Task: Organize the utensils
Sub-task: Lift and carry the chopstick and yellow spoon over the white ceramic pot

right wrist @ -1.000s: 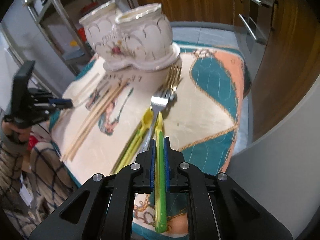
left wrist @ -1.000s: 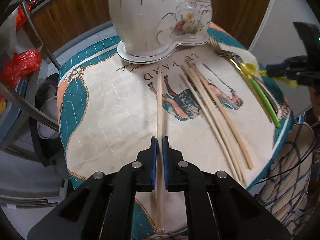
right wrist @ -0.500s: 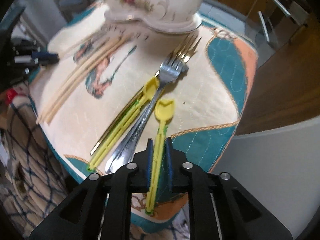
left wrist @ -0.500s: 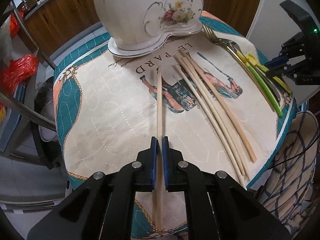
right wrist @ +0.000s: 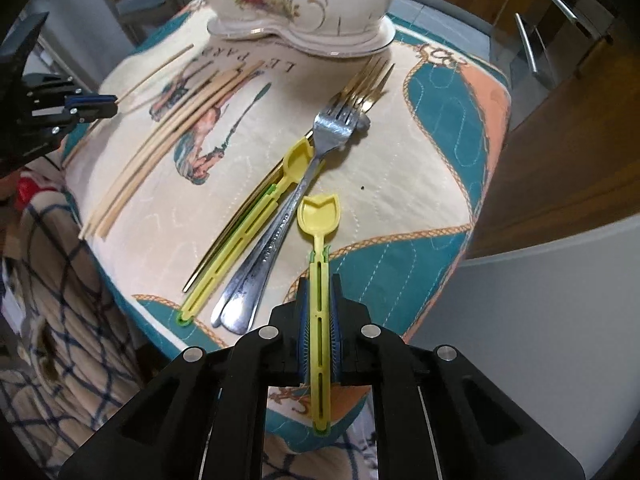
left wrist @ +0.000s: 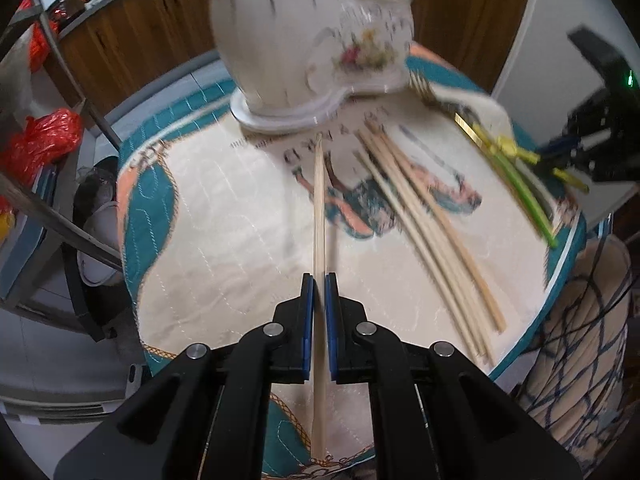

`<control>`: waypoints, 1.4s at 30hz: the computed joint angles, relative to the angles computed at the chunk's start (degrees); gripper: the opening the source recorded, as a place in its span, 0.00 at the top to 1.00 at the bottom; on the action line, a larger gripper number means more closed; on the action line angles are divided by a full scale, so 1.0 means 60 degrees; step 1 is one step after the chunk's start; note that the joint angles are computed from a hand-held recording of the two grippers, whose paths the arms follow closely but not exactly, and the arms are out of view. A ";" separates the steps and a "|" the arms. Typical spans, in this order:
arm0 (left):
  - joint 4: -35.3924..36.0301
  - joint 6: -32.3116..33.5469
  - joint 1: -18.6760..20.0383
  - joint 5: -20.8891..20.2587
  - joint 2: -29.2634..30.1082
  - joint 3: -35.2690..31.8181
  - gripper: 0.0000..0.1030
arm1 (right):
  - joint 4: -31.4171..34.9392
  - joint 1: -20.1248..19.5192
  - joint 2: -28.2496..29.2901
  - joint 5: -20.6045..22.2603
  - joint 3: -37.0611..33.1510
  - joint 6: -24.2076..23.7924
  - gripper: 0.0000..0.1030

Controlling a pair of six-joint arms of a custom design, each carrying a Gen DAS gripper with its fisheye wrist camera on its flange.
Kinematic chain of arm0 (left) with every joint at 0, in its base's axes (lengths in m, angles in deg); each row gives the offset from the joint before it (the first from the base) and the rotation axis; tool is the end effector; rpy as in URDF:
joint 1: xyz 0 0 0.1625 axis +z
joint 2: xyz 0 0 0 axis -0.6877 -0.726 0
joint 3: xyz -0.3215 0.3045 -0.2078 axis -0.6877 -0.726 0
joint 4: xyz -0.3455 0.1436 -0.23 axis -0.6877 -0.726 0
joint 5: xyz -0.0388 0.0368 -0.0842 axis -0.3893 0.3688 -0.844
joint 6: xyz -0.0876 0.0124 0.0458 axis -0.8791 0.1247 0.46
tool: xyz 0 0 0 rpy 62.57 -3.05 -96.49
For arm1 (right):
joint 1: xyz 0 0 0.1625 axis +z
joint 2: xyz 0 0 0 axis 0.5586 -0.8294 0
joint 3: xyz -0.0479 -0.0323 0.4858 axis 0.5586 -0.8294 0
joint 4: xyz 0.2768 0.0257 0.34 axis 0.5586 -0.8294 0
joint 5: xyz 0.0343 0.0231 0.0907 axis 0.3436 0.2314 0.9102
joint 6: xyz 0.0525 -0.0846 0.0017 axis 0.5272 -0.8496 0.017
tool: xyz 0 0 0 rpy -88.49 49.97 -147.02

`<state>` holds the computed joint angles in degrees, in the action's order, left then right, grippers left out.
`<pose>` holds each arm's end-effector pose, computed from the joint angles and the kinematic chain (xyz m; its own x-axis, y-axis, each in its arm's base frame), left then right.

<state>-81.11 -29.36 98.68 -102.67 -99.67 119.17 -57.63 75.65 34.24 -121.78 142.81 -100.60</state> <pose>-0.1093 -0.5177 0.2389 -0.6676 0.2364 -0.7060 0.4823 0.8597 -0.1683 0.2993 -0.6093 0.1139 -0.5378 -0.7041 0.4637 -0.6368 0.6997 0.3240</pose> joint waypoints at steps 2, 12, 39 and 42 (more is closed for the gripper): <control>-0.0473 0.0033 -0.0112 -0.0010 -0.0133 0.0137 0.95 | -0.0149 -0.0079 -0.0157 0.0286 0.0061 -0.0056 0.90; -0.3096 0.0628 -0.0619 -0.0425 -0.0336 0.0525 0.95 | -0.2135 -0.0233 -0.0738 0.1826 0.0708 -0.0391 0.90; -1.2154 0.4691 0.0136 -0.1654 0.2553 -0.2115 0.95 | -0.8999 -0.0640 0.1574 0.7469 -0.0810 0.0000 0.90; -1.2541 0.4937 0.0311 -0.1943 0.2854 -0.2464 0.95 | -0.9009 -0.0566 0.1831 0.7294 -0.1128 -0.0066 0.90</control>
<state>-156.36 0.26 100.55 -114.33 -82.55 104.39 -111.68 72.26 45.23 -78.01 136.05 -100.99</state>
